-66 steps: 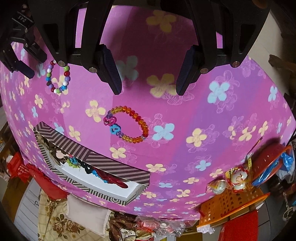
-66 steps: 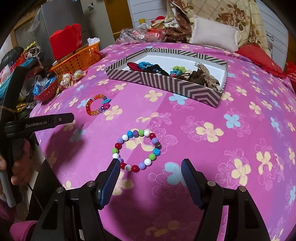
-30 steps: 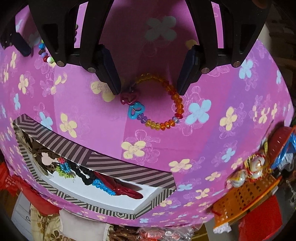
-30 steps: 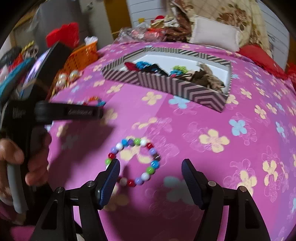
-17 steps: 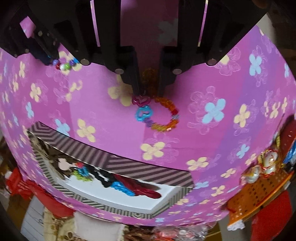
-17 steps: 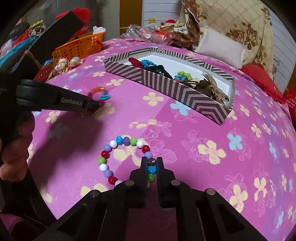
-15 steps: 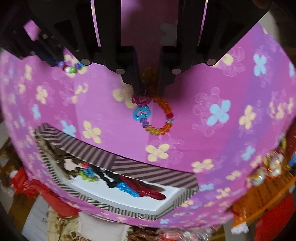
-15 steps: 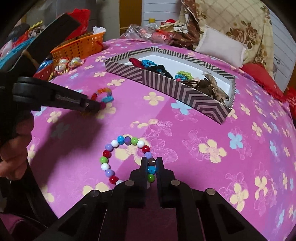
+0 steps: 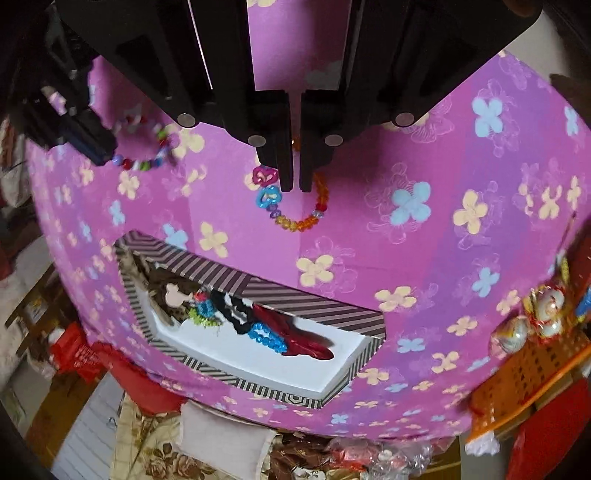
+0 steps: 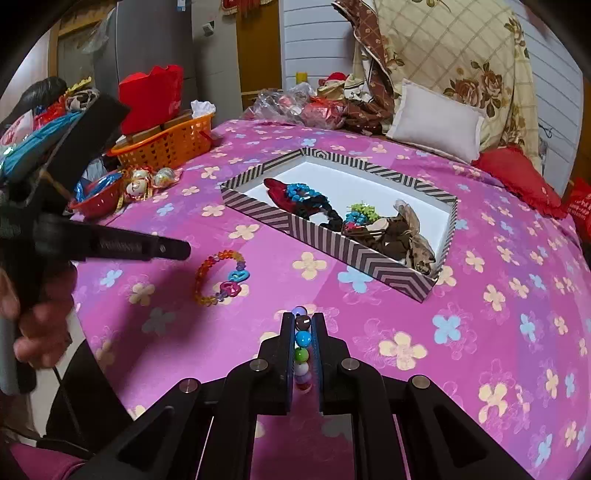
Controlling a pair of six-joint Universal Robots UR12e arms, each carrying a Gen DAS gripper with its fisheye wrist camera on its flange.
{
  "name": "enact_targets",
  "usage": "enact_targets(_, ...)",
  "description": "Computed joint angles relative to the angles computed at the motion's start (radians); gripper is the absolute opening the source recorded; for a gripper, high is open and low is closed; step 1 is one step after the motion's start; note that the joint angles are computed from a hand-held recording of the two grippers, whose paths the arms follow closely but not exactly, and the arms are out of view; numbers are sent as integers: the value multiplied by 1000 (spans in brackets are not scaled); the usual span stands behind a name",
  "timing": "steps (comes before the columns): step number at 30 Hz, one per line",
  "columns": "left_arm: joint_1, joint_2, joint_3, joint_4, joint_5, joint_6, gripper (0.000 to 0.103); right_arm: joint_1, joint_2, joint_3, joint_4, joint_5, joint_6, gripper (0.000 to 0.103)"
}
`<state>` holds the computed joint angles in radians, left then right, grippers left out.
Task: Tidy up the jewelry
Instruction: 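Lift the orange bracelet with left tool while right tool lifts the multicolour bracelet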
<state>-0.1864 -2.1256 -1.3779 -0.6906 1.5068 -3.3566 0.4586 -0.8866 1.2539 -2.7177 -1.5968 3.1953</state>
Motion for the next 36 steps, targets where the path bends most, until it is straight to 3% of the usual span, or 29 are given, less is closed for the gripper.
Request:
enact_targets(3, -27, -8, -1, -4, 92, 48, 11, 1, -1, 5, 9, -1, 4, 8)
enact_targets(7, -54, -26, -2, 1, 181, 84, 33, -5, -7, 19, 16, 7, 16, 8)
enact_targets(9, -65, -39, 4, -3, 220, 98, 34, -7, -9, 24, 14, 8, 22, 8)
enact_targets(15, -73, -52, 6, 8, 238, 137, 40, -20, -12, 34, 10, 30, 57, 8)
enact_targets(18, -59, -48, 4, 5, 189, 129, 39, -23, -12, 36, 8, 41, 66, 8)
enact_targets(21, -38, -43, 5, -12, 91, 131, 17, -23, -13, 37, 7, 42, 66, 8)
enact_targets(32, 7, 11, -28, 10, -83, 116, 15, -28, -19, 32, -18, 60, 64, 8)
enact_targets(36, 8, 17, -5, 13, -94, 101, 15, -28, -19, 20, -16, 59, 46, 8)
